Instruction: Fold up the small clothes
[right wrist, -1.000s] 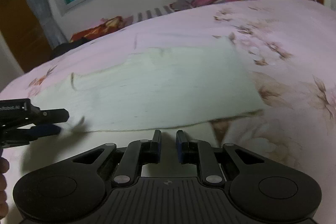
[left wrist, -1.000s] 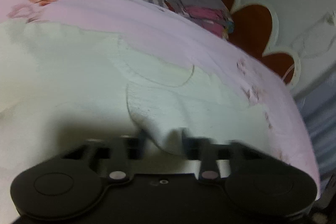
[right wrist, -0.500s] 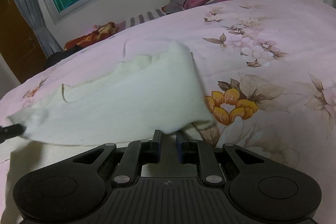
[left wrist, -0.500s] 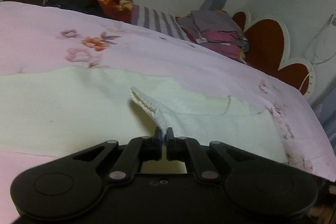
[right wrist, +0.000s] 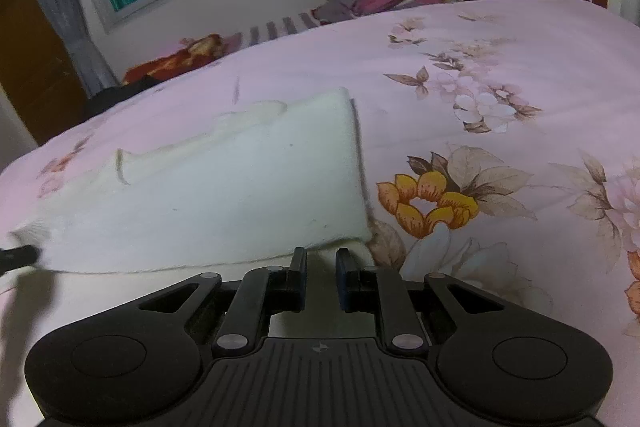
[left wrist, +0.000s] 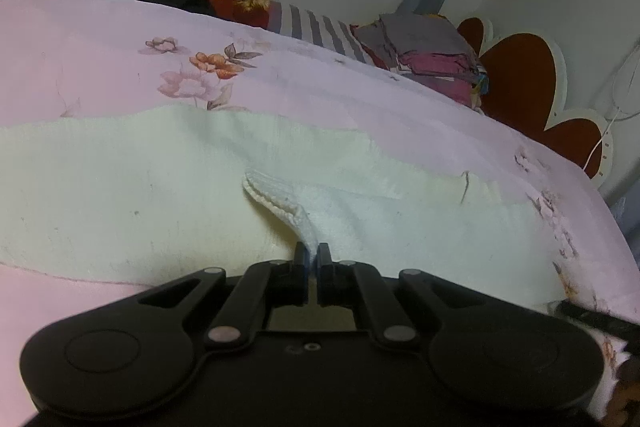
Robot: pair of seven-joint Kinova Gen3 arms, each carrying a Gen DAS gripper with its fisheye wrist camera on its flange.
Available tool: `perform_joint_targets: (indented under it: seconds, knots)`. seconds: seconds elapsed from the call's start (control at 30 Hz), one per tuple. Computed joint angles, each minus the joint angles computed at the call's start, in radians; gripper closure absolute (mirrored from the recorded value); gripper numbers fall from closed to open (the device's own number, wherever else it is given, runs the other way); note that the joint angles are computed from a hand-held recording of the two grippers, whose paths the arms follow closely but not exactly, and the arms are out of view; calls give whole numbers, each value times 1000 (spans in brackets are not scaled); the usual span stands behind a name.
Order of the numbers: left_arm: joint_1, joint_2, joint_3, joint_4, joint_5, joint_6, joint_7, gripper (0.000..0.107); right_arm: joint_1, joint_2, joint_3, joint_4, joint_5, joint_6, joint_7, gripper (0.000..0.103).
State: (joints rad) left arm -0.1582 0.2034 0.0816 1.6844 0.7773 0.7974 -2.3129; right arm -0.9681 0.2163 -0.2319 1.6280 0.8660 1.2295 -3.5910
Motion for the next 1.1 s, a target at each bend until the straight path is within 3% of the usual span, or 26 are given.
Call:
perform_joint_targets:
  seconds: [0.03, 0.13, 0.17, 0.27, 0.33, 0.47, 0.6, 0.73, 0.77, 0.83, 0.9, 0.97, 1.1]
  knots:
    - [17, -3, -8, 5, -14, -20, 7, 99, -29, -10, 6, 6, 29, 20, -26, 87]
    - [118, -69, -105, 59, -51, -138, 42, 58, -38, -11, -23, -12, 102, 84, -25, 87]
    - [128, -99, -112, 86, -31, -179, 25, 50, -33, -3, -25, -27, 110, 99, 1, 87]
    - [108, -113, -26, 119, 18, -223, -37, 46, 6, 19, -9, -59, 75, 62, 63, 87]
    - [123, -106, 34, 122, -12, -234, -54, 44, 32, 41, -8, -76, 62, -11, 93, 87]
    - [200, -77, 62, 107, -100, -254, 14, 43, 15, 97, 23, -108, 72, -164, 143, 87]
    - [215, -72, 16, 118, -203, -297, 107, 42, 20, 95, 18, -88, 67, -174, 167, 87]
    - [123, -70, 30, 129, -158, -267, 64, 45, -58, -7, 111, 41, 5, -46, 39, 92]
    - [128, -74, 31, 135, -163, -276, 57, 45, -43, -34, 99, 68, -4, -44, 16, 101]
    - [167, -84, 11, 134, -189, -291, 82, 43, 11, -35, 35, 78, 27, -50, 18, 101]
    - [145, -93, 51, 132, -155, -297, 73, 36, 17, -20, 21, 47, 59, -37, 56, 101]
    - [165, -85, 81, 123, -159, -334, 72, 26, 43, -11, 15, 32, 82, -89, 60, 101]
    - [268, -11, 54, 20, -270, -283, 204, 25, 152, 55, -16, -40, 89, -252, 175, 101]
